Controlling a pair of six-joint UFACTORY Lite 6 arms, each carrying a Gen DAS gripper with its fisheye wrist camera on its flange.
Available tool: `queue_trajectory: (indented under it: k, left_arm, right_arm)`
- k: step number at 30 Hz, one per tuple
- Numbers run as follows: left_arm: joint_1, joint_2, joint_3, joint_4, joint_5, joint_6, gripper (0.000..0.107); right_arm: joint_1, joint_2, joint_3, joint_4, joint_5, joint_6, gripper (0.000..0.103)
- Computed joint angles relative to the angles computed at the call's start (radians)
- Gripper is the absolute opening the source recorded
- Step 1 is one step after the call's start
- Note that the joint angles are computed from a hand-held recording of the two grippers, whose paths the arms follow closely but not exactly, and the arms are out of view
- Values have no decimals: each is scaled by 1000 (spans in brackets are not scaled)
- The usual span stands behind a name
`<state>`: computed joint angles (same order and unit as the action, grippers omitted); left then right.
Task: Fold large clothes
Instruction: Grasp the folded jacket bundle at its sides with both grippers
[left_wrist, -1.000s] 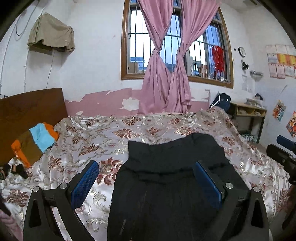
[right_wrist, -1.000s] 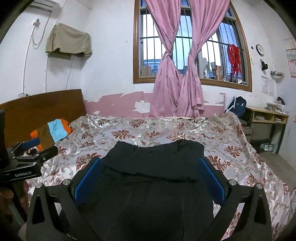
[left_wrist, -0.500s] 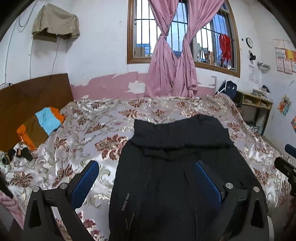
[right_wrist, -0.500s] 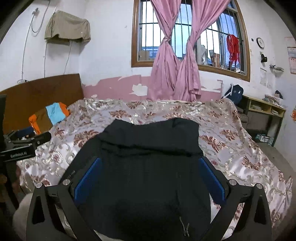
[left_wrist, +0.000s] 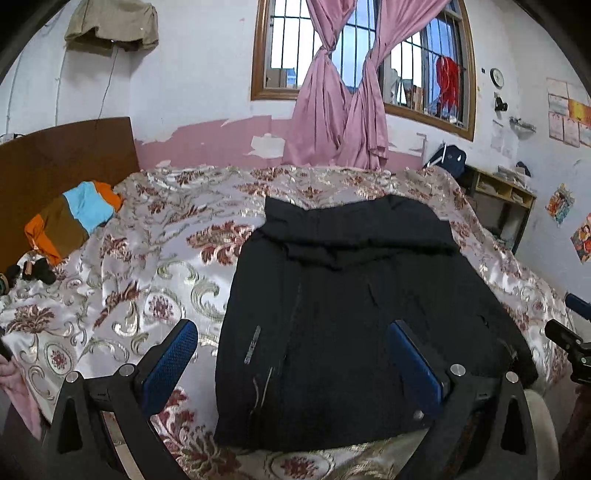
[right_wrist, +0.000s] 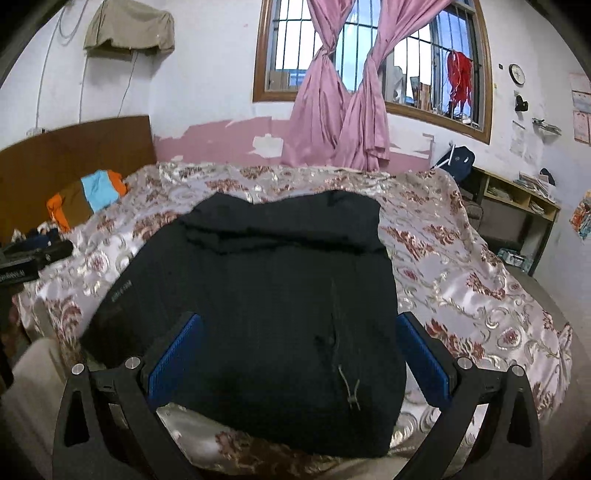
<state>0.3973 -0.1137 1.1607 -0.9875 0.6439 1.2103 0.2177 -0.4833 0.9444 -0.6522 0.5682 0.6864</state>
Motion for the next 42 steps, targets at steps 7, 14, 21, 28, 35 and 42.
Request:
queue_trajectory:
  k: [7, 14, 21, 28, 35, 42]
  left_arm:
    - [21, -35, -142, 6, 4, 144, 103]
    - [-41, -5, -221, 191, -73, 45, 103]
    - [-116, 25, -278, 415, -174, -117, 103]
    - [-143, 61, -318, 518, -248, -215, 103]
    - [-69, 101, -283, 220, -221, 43, 103]
    - [-53, 227, -189, 259, -149, -12, 103]
  right_arm:
    - [49, -32, -82, -26, 39, -18, 101]
    - [-4, 65, -83, 140, 106, -216, 101]
    - [8, 89, -158, 144, 140, -247, 101]
    - [148, 176, -148, -96, 254, -25, 101]
    - [281, 302, -127, -248, 303, 4, 101]
    - [390, 458, -96, -322, 387, 55, 101]
